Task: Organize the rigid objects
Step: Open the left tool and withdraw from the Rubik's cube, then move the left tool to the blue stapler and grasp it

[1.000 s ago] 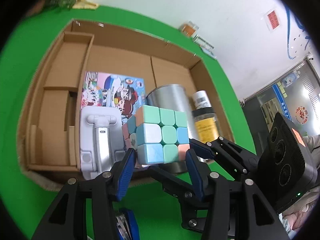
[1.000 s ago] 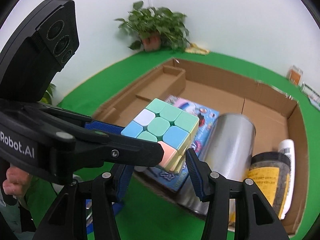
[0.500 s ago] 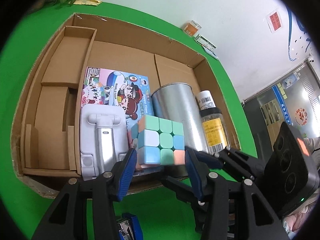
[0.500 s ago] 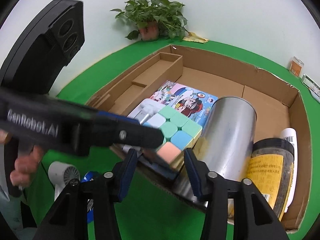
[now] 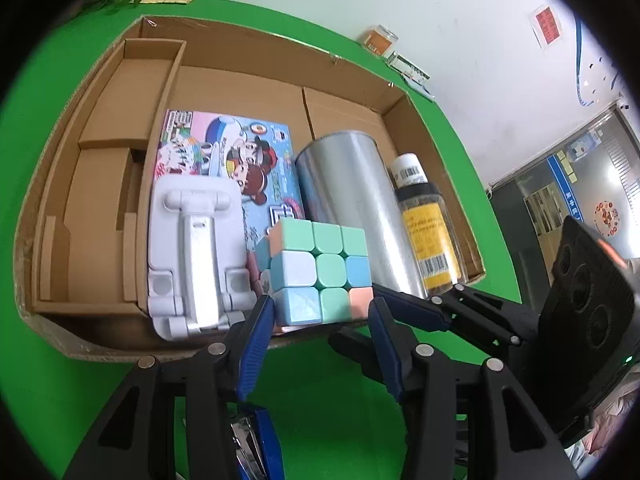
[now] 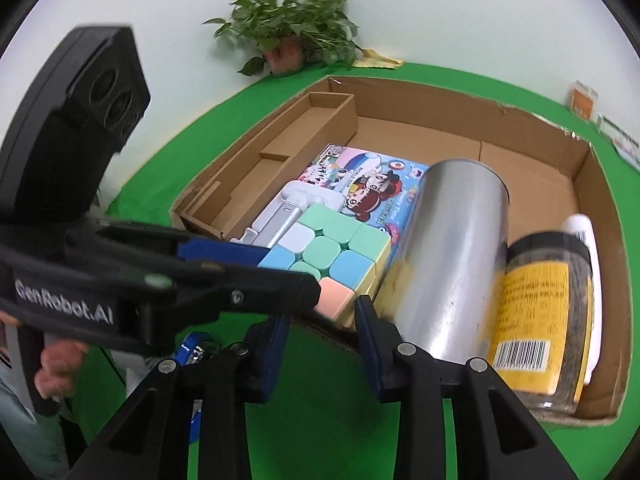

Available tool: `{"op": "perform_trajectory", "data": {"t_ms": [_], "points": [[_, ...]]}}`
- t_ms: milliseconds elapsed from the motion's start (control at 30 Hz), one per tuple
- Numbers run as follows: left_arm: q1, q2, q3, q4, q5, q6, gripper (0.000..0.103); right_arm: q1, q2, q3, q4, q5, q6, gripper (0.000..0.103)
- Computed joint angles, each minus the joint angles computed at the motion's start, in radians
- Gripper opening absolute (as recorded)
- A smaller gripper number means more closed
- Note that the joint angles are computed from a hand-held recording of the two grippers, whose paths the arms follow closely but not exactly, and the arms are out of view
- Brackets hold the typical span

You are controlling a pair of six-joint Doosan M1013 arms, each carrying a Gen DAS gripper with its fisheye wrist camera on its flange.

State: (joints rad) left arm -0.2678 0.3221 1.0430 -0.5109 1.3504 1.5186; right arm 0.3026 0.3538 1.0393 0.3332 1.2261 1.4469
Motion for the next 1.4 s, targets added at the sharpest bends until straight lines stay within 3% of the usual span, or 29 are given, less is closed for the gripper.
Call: {"op": "perform_trajectory", "data": {"t_ms": [33,67,133,200,300,367,433,533,600,667,733,933,1033,1200,1400], "points": [[0.001,-0.003,0.003,-0.004,0.001,-0.001,0.047,0.005,-0.009,0.007,-0.018,-0.010,-0.004,0.034],[0.001,-0.010,0.011,-0.005,-0.008,0.002,0.047,0.012,-0.024,0.021,-0.051,-0.029,-0.010,0.040],[0.002,-0.042,0.041,0.012,-0.066,0.020,0.047,0.027,-0.057,0.052,-0.119,-0.079,0.002,0.062],[-0.003,-0.090,0.085,0.056,-0.152,0.032,0.053,0.048,-0.110,0.113,-0.225,-0.177,0.073,0.092],[-0.031,-0.192,0.184,0.247,-0.329,-0.036,0.085,0.075,-0.172,0.188,-0.316,-0.259,0.161,0.099],[-0.052,-0.274,0.280,0.370,-0.447,-0.079,0.086,0.090,-0.214,0.248,-0.299,-0.294,0.197,0.100],[-0.061,-0.308,0.319,0.435,-0.423,-0.093,0.086,0.087,-0.233,0.286,-0.172,-0.277,0.164,0.101],[-0.046,-0.331,0.367,0.427,-0.333,-0.139,0.086,0.079,-0.213,0.318,0.071,-0.183,0.118,0.098],[-0.022,-0.345,0.402,0.343,-0.314,-0.132,0.086,0.086,-0.188,0.317,0.140,-0.136,0.154,0.088],[-0.008,-0.356,0.429,0.297,-0.300,-0.150,0.085,0.091,-0.172,0.317,0.193,-0.127,0.160,0.085],[0.008,-0.365,0.451,0.228,-0.306,-0.116,0.085,0.107,-0.162,0.314,0.172,-0.140,0.180,0.084],[0.011,-0.355,0.454,0.154,-0.281,-0.076,0.084,0.144,-0.152,0.308,0.073,-0.132,0.229,0.057],[0.010,-0.347,0.451,0.110,-0.265,-0.046,0.082,0.141,-0.162,0.324,0.087,-0.155,0.231,0.051],[-0.004,-0.334,0.446,0.076,-0.259,-0.041,0.082,0.132,-0.188,0.356,0.081,-0.175,0.239,0.029],[-0.026,-0.308,0.439,-0.009,-0.236,-0.009,0.078,0.096,-0.233,0.416,0.085,-0.191,0.231,0.028]]}}
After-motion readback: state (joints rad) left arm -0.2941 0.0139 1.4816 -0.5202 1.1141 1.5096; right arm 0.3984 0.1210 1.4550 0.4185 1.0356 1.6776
